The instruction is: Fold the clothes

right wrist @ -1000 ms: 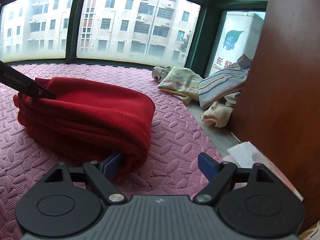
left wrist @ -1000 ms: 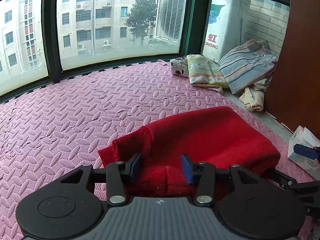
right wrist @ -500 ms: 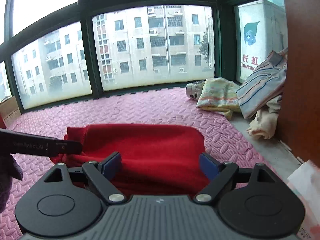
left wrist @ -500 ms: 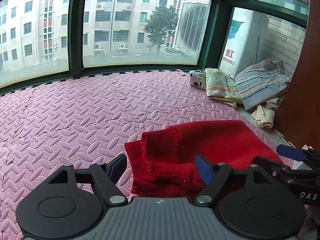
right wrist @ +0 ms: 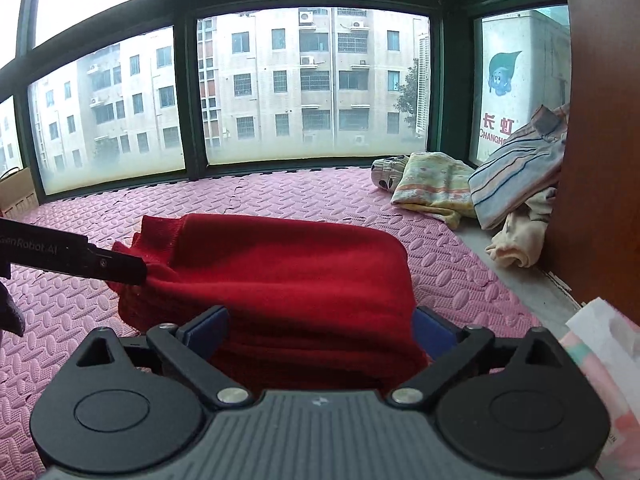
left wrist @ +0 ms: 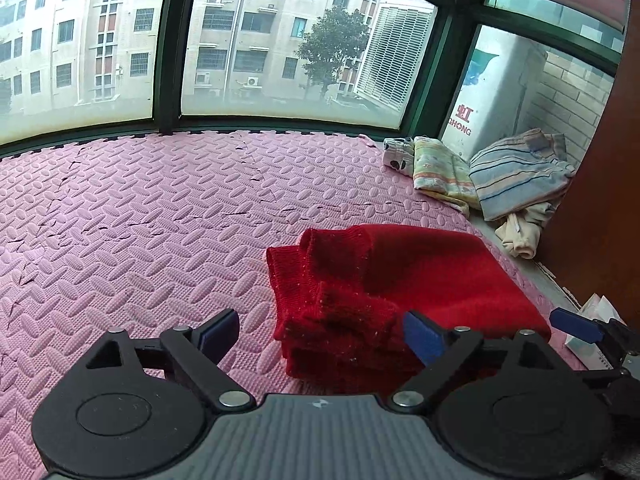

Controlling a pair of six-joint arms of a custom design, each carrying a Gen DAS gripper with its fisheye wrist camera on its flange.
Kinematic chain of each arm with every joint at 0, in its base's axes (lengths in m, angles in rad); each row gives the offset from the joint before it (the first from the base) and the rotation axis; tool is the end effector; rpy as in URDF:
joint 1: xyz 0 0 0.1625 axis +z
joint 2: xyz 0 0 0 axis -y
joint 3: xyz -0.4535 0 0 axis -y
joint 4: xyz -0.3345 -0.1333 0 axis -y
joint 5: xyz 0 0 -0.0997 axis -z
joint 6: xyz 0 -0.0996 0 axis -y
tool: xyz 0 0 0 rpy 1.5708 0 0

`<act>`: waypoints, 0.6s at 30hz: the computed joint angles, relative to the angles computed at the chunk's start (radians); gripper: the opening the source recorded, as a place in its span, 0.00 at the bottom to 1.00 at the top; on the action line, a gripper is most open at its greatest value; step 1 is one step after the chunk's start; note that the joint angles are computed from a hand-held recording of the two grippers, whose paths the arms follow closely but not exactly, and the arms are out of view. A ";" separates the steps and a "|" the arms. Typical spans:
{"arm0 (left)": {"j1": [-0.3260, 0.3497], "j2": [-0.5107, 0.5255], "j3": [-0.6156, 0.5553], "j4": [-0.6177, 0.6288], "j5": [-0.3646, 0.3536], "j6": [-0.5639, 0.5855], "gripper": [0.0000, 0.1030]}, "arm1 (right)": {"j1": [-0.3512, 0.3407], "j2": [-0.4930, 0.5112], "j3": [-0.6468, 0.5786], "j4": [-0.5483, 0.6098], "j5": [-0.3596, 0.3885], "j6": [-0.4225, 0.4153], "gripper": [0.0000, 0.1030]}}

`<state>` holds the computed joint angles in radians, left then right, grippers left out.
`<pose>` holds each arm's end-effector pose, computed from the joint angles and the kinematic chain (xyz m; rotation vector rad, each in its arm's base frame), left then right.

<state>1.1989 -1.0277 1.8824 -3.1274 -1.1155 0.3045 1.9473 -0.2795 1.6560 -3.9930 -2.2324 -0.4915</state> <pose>-0.0486 -0.6120 0.2945 0.6437 2.4836 -0.9554 0.2944 -0.5486 0.0063 0.5219 -2.1459 1.2038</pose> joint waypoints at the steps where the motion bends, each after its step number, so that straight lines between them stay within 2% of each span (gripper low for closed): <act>1: -0.002 -0.008 0.011 -0.004 0.004 0.002 0.91 | 0.003 0.002 0.008 -0.009 -0.003 0.005 1.00; 6: -0.010 -0.048 0.080 -0.046 0.020 0.014 1.00 | 0.014 -0.001 0.049 -0.024 -0.006 0.074 1.00; 11: -0.023 -0.084 0.140 -0.073 0.042 0.032 1.00 | 0.028 0.008 0.072 -0.026 -0.026 0.126 1.00; 18: -0.043 -0.124 0.211 -0.109 0.078 0.055 1.00 | 0.056 0.031 0.076 -0.028 -0.071 0.144 1.00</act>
